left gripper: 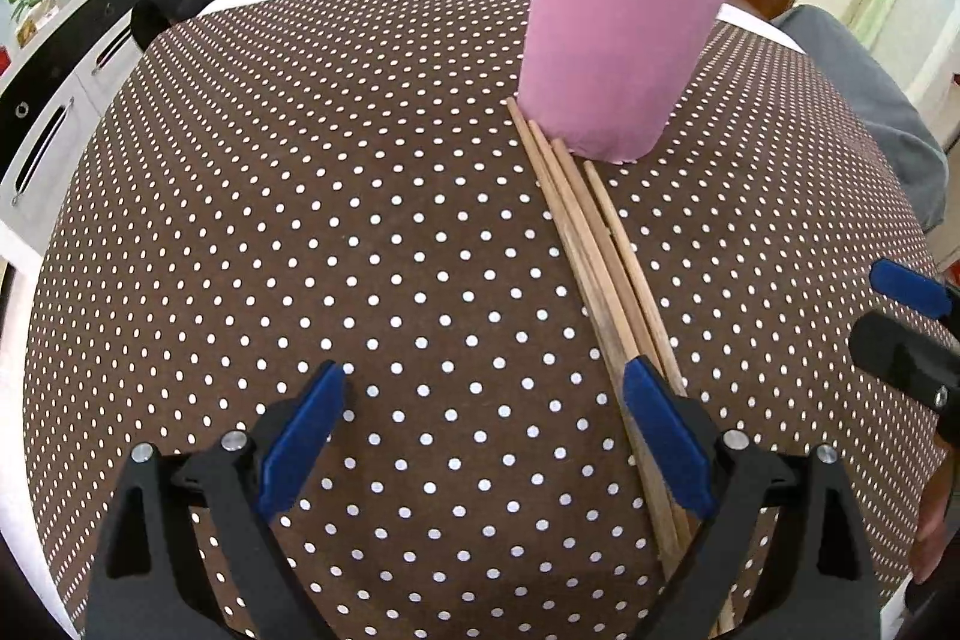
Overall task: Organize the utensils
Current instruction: 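Lower both open grippers back to the remaining chopsticks, then grasp a chopstick with the left gripper while the right gripper grasps another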
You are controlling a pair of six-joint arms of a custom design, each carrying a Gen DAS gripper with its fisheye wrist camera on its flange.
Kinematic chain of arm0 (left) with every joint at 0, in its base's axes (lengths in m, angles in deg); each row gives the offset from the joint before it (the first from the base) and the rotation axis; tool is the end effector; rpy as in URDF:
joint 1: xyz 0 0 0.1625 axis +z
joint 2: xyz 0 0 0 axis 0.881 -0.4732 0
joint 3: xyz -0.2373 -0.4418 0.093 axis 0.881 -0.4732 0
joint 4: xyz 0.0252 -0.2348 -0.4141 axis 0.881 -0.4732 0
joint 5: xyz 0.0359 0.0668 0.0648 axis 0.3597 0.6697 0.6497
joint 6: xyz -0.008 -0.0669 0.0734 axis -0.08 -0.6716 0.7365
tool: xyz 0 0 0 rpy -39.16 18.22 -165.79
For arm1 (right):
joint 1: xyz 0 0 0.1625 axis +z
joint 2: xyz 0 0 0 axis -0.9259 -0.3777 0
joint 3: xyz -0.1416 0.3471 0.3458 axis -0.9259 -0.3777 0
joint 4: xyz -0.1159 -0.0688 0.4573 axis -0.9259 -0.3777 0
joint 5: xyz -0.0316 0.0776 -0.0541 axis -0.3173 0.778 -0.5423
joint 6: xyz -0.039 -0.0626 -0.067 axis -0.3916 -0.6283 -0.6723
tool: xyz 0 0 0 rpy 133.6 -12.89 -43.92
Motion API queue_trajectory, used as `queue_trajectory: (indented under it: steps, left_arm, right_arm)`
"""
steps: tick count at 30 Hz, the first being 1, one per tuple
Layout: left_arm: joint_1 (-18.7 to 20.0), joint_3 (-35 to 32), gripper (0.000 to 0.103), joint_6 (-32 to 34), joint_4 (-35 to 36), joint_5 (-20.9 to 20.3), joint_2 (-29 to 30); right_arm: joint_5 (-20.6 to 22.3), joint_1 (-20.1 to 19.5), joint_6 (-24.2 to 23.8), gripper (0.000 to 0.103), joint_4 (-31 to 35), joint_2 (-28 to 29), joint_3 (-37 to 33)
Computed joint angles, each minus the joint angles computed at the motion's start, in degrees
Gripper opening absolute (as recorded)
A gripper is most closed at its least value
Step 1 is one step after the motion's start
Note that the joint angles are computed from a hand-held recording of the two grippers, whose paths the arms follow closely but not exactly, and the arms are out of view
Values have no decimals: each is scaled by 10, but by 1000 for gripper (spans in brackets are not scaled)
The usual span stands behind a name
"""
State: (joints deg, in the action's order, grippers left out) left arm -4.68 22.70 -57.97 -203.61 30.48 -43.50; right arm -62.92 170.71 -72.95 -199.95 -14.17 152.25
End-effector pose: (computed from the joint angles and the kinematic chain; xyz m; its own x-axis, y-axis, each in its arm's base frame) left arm -0.2277 -0.7262 0.1935 -0.7363 0.1280 -0.6645 0.3718 0.8969 -0.2393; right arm 0.2502 -0.6914 0.2327 -0.8590 -0.1775 0.4802 -0.3906 0.8336 -0.3905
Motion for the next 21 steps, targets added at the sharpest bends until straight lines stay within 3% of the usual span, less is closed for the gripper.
queue_trajectory:
  steps: [7,10,14,16,21]
  left_arm:
    - [-4,-48,92,-55,45,29,37]
    - [-14,-48,94,-63,43,69,50]
    - [-16,-45,93,-60,22,66,51]
    - [-15,-36,88,-33,-1,61,47]
    - [-20,-29,51,14,-18,46,39]
  right_arm:
    - [6,0,-9,97,3,1,-7]
    - [11,-1,-10,97,4,0,-8]
    - [6,-2,-7,97,19,2,-14]
    - [0,0,-6,97,34,7,-21]
    - [-18,8,-22,97,83,31,-44]
